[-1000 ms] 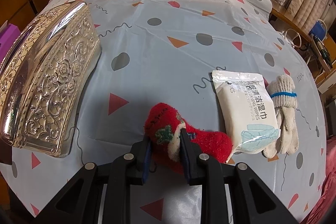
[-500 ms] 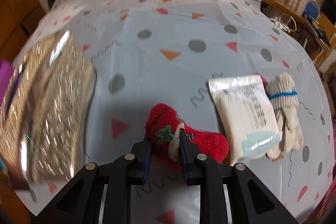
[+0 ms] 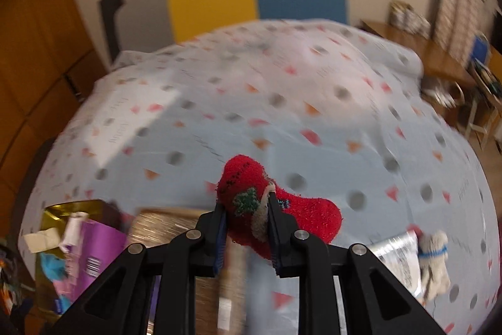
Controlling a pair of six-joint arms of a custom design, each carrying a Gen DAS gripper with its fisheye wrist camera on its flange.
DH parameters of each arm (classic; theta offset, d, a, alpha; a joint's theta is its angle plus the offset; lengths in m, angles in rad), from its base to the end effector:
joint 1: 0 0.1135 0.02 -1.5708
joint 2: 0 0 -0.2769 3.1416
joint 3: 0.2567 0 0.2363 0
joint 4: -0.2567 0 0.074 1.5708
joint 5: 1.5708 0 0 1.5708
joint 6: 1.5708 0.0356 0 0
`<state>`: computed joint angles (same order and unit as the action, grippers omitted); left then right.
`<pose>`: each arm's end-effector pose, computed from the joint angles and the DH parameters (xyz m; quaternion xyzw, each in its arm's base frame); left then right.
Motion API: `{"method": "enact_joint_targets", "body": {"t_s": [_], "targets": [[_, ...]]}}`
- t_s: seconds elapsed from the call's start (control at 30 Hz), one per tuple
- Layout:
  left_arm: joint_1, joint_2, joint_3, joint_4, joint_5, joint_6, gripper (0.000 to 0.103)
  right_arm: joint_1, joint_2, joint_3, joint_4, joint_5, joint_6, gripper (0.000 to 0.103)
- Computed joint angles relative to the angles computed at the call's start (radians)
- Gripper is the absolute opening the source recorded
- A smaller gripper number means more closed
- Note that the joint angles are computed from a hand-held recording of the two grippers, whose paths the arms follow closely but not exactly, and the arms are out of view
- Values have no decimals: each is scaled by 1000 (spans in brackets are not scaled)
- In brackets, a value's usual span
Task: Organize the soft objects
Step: 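Carry the red sock over the gold tray with the right tool and lower it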
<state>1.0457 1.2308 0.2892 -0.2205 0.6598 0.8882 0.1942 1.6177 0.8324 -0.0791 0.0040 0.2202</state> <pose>0.0947 0.1199 0.1314 -0.0073 0.9287 -0.0221 0.3701 0.3024 0.0593 0.1876 0.0129 0.9382 0.0693 0.3389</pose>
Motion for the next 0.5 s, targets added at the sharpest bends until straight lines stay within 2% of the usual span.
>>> {"method": "enact_joint_targets", "body": {"t_s": [0.23, 0.5], "targets": [[30, 24, 13, 6, 0, 10, 93, 273, -24, 77, -7, 49, 40, 22], [79, 72, 36, 15, 7, 25, 93, 558, 28, 123, 8, 86, 1, 22]]}}
